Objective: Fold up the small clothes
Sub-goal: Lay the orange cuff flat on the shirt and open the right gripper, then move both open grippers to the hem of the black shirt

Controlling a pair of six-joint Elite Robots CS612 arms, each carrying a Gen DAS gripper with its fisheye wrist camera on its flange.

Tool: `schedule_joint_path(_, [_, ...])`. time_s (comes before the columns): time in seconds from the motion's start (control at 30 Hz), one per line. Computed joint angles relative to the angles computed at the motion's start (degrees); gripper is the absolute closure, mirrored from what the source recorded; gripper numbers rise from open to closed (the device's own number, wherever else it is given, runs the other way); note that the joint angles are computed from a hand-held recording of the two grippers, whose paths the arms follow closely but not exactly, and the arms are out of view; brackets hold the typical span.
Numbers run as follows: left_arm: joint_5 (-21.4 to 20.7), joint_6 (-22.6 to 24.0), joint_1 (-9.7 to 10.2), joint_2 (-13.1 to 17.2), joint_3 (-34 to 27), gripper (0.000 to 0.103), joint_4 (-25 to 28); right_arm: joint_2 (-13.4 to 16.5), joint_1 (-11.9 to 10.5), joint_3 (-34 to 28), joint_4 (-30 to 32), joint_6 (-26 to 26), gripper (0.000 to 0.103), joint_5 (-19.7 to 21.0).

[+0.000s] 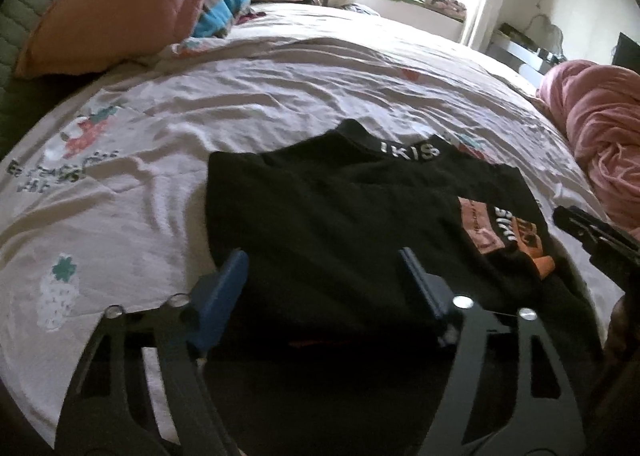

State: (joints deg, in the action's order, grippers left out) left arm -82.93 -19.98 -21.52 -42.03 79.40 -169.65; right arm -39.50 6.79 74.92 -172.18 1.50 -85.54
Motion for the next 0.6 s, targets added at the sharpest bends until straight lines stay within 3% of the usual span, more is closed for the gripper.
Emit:
schedule_joint_path(0.1, [-2.2,-0.2,0.3,0.4,-0.5,0.046,1.1,0.1,0.3,-0.3,0.8,-1.2,0.056,1.3])
schedule_joint_path(0.4, [-4.2,0.7,0.47,0.9,-1.3,0.049,3.9,0.4,1.8,-1.4,5.5,-6.5,0.052,6.8])
schedule_joint_path(0.6, [-5.2,-0.3,0.84,1.3,-1.7,0.049,6.5,1.0,2.6,-2.5,9.2,-8.8,0.046,6.5])
